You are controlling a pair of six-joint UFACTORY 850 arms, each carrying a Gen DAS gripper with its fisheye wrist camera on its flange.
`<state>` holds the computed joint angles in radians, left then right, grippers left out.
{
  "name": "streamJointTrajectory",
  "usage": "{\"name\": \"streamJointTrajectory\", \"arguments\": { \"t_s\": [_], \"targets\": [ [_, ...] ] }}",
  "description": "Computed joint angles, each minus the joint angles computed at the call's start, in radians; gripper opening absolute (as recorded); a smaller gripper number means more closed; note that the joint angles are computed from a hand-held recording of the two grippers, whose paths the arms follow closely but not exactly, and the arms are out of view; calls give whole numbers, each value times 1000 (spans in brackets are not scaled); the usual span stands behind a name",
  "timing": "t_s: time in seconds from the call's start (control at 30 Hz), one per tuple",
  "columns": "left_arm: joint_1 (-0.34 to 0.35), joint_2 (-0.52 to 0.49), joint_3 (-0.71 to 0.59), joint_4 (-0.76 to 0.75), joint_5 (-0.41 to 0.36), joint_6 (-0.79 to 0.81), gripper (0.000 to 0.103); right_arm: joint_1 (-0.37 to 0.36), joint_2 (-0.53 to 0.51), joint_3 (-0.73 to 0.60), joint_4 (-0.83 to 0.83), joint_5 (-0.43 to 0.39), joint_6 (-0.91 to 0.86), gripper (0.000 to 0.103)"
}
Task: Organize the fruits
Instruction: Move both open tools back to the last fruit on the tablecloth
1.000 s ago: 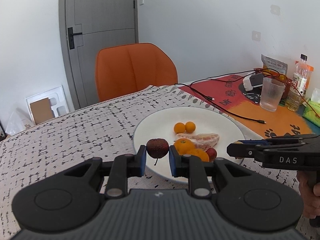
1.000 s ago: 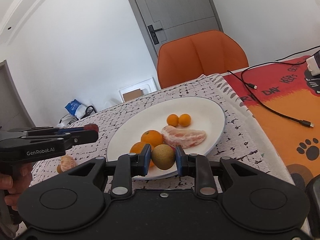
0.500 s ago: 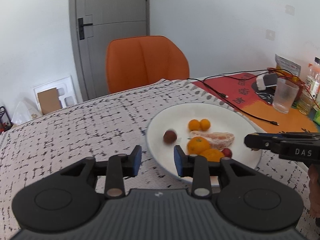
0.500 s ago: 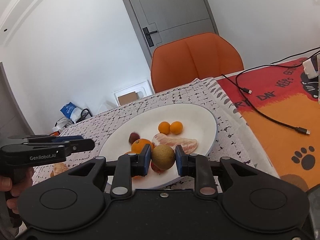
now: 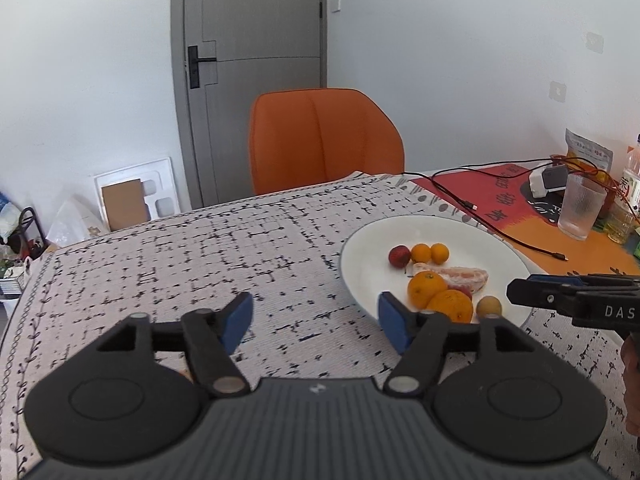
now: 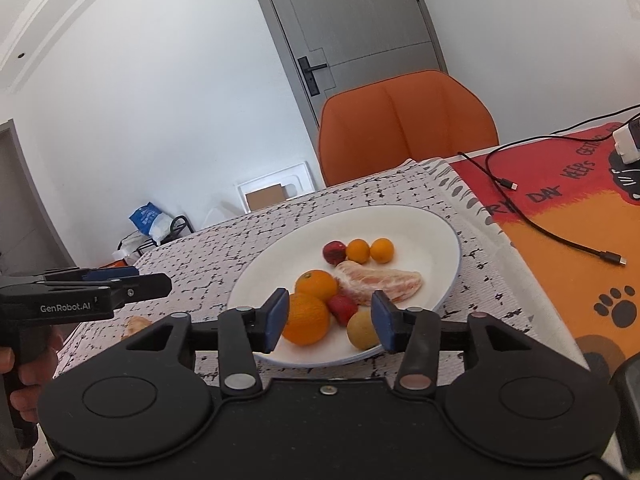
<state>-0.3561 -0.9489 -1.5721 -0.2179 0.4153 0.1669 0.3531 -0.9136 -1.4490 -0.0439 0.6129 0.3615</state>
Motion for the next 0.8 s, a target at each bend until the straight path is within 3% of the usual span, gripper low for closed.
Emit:
{"name": "streamJointTrajectory", "arguments": {
  "t_s": [0.07, 0.3, 0.4, 0.5, 0.63, 0.8],
  "targets": [
    [2, 16, 30, -18, 29, 10, 80, 5, 5, 7, 2, 2, -2, 50],
    [15, 62, 112, -26, 82, -9, 84, 25, 15, 20, 19, 13, -30, 67],
    [18, 79, 145, -42, 100, -14, 89, 36, 20, 28, 40, 32, -58, 91],
    [22, 89, 172, -41, 115, -25, 92, 46, 21, 31, 60, 50, -82, 101],
    [28, 103, 210, -41, 146, -44, 98, 55, 18, 23, 53, 35, -85, 103],
    [42, 121, 253, -33, 169, -74, 99, 65, 14, 11, 54, 14, -82, 103]
  ]
}}
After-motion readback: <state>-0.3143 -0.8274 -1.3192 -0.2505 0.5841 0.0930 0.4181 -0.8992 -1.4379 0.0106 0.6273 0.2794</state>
